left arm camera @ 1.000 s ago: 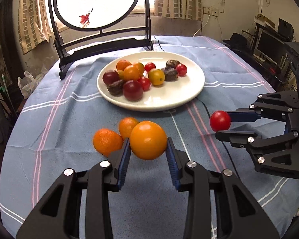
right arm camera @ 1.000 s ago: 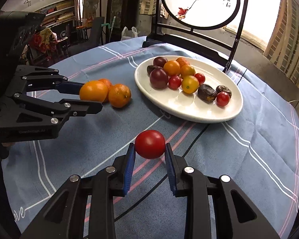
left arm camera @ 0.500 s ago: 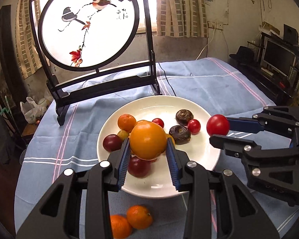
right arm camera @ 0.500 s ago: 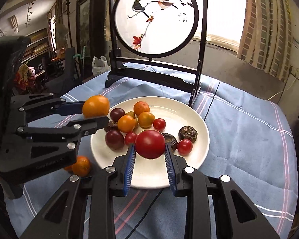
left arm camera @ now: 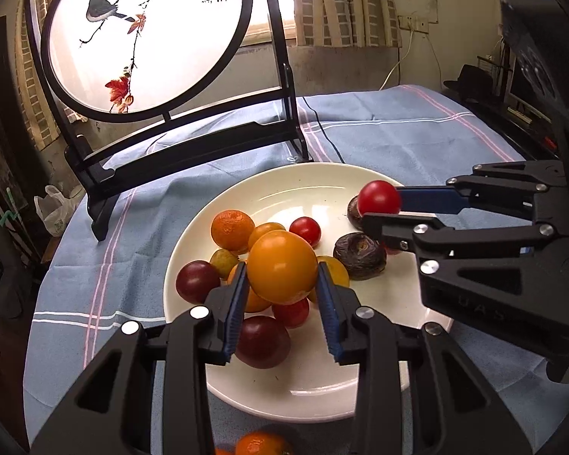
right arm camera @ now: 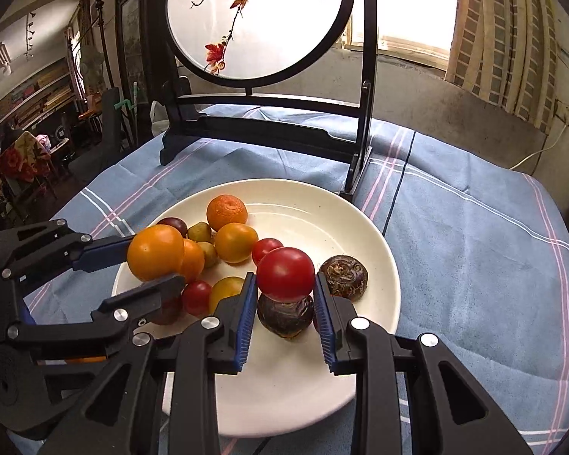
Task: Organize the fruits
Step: 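Lower the orange and red tomato onto the plate and open both tools, then grasp an orange with each tool from the tablecloth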
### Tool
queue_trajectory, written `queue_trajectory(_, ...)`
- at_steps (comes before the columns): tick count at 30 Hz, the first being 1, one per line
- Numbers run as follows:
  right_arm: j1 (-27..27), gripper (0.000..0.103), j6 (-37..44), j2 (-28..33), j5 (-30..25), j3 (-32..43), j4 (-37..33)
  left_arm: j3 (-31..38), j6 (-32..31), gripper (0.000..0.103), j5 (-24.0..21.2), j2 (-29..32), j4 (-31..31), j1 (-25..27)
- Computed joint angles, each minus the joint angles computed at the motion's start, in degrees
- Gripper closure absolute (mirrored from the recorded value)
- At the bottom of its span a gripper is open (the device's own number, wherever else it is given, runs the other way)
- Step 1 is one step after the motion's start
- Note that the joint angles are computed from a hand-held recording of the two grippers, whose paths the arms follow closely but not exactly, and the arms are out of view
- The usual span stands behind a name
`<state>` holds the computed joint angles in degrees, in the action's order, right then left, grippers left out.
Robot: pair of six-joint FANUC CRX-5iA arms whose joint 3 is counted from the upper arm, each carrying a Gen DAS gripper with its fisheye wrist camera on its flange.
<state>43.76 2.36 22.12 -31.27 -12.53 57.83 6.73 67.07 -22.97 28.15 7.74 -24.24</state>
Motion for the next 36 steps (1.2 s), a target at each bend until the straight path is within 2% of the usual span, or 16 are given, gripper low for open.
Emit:
queue_trajectory(4,-0.08,0.071,4.44,1.65,-0.72,2.88,-4.4,1.92,2.07,0.067,-1.48,0.77,-3.5,-0.63)
queue_trajectory(5,0.0,0.069,3.44,1.99,-1.69,3.09,-3.22,2.54,3.24,0.066,-2.05,0.96,-4.62,-0.76)
queue_trajectory(6,-0.05,0.063,2.16,1.99,-1.91,2.87,-1.89,2.91,4.7,0.057,-2.12,0.98,-5.84,-0.87)
queue_trajectory(7,-0.26,0.062,0.77,1.67,-1.3,2.37,-0.84,2.77,5.84,0.045,-1.52,0.75,-6.6,-0.85)
queue_trajectory(8,-0.43,0.062,-0.87,1.17,-0.66,1.65,0.39,2.44,6.58,0.041,-0.76,0.42,-7.07,-0.78)
queue_trajectory(13,0.05,0.062,-7.39,-2.36,-0.26,-2.54,6.45,-1.0,3.3,0.039,1.68,-2.02,-3.22,0.64)
queue_trajectory(17,2.63,0.06,-9.5,-5.87,0.3,-6.59,10.49,-7.8,-4.02,0.038,5.22,-6.22,6.56,3.48)
queue_trajectory(23,9.57,0.057,-3.67,-7.18,1.82,-8.72,8.23,-20.74,-17.53,0.031,11.66,-13.75,20.81,7.72)
queue_trajectory(29,15.1,0.057,12.74,-1.8,0.62,-2.22,-5.11,-32.4,-36.72,0.027,15.9,-19.0,38.78,9.47)
queue_trajectory(32,15.69,0.057,20.1,1.49,-0.96,2.41,-11.94,-37.34,-50.55,0.027,18.15,-20.71,53.07,8.2)
queue_trajectory(36,14.78,0.057,25.89,5.35,-3.07,7.52,-16.34,-39.61,-56.22,0.026,18.04,-21.38,57.72,8.63)
